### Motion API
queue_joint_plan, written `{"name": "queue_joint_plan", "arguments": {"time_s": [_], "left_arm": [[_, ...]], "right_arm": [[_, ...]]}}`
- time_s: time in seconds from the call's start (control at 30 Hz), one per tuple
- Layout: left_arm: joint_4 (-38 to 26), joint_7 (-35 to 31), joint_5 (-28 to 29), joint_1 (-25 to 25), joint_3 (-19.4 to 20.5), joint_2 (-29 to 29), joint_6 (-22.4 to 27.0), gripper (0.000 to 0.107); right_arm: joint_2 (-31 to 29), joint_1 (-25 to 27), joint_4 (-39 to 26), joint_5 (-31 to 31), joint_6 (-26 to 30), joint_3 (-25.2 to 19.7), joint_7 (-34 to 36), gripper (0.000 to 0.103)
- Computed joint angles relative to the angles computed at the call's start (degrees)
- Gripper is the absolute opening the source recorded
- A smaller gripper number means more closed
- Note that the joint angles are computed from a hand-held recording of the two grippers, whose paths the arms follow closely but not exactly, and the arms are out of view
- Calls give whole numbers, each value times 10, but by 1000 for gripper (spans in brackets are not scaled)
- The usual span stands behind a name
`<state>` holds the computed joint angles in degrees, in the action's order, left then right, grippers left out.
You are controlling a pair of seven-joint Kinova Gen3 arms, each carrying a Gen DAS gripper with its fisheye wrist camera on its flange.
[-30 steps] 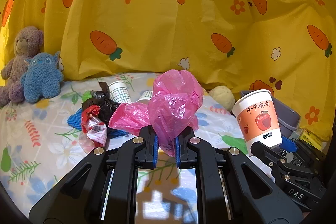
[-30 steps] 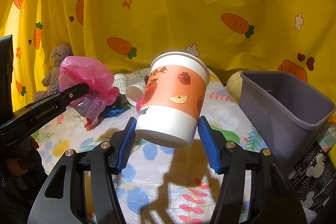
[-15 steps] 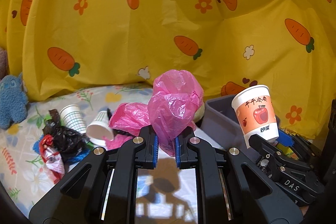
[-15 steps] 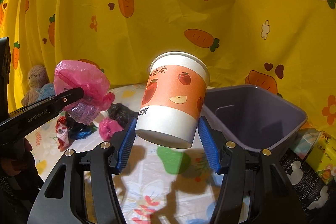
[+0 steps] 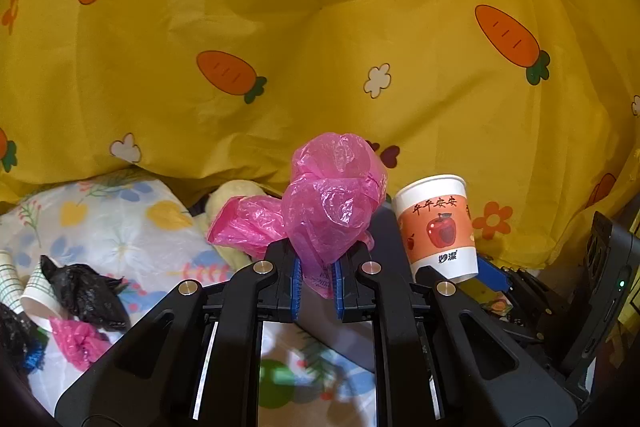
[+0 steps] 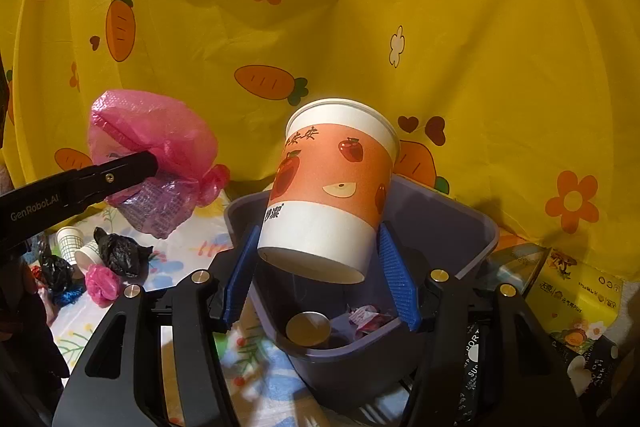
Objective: Collect trash
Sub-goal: 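Carry the cup and pink bag to the grey bin and release both, then move both open grippers back over the remaining trash pile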
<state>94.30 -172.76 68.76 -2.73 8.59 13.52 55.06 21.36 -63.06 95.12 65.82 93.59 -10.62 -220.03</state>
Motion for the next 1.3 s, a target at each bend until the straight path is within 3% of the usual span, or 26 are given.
{"name": "queue_joint_plan", "arguments": {"time_s": [0.2, 0.8, 0.83, 0.9, 0.93, 0.97, 1.07, 1.17, 1.3], "left_arm": [[-52, 63, -46, 27, 21, 47, 8, 11], [-116, 137, -107, 30, 66, 119, 34, 14], [-117, 137, -109, 30, 67, 120, 33, 18], [-110, 127, -105, 26, 70, 117, 28, 36], [-99, 111, -94, 22, 72, 111, 18, 57], [-82, 94, -78, 17, 73, 102, 2, 70], [-50, 55, -35, 2, 69, 81, -20, 85], [-7, -1, 16, -9, 54, 49, -54, 94], [43, -49, 66, -17, 21, 12, -83, 97]], "right_arm": [[-2, 9, 11, -17, -6, 0, -11, 59], [-6, 34, 30, -38, -38, 1, -30, 59], [-6, 35, 29, -38, -37, 1, -30, 59], [-5, 36, 27, -40, -36, 3, -29, 59], [-4, 35, 27, -40, -34, 3, -31, 59], [-3, 34, 27, -40, -34, 3, -31, 59], [1, 31, 22, -44, -23, 5, -34, 66], [4, 22, 18, -41, -6, 6, -42, 70], [15, 7, 2, -28, 21, 7, -45, 82]]}}
